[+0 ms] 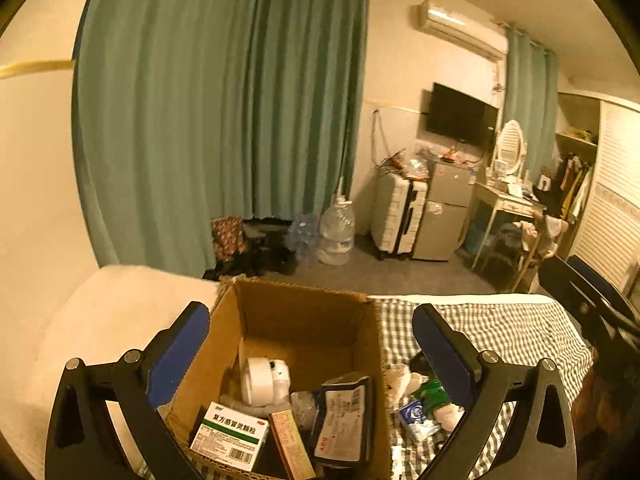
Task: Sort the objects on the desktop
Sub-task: 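Move both tools back over the bed toward the remaining items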
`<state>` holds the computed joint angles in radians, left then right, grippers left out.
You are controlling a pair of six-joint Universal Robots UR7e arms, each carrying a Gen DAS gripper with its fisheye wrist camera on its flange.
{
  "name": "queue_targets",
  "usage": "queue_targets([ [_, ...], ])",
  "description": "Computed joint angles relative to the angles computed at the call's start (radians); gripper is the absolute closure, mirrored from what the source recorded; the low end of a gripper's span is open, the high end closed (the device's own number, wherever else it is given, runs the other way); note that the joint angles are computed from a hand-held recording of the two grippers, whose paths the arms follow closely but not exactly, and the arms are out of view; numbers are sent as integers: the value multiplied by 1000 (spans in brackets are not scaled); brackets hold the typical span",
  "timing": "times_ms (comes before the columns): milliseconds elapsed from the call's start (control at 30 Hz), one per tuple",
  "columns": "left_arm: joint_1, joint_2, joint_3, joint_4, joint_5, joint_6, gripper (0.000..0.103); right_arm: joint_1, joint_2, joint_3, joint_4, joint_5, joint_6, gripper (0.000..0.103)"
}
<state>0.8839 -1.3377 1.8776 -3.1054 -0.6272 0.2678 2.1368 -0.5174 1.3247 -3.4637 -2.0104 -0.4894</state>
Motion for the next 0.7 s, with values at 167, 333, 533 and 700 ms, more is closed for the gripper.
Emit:
queue_targets([
  [167, -45, 14, 21, -115, 22, 98, 0, 9, -21, 9, -6, -49, -12, 0],
  [333, -80, 23, 41, -177, 34, 146, 0, 22, -37, 23, -48, -96, -76, 0],
  [533, -87, 17, 61, -123, -32, 111, 0, 29, -57, 38, -108, -153, -125, 0],
  [700, -91, 20, 70, -43, -66, 31, 0, 28, -81, 55, -166, -217, -157, 0],
])
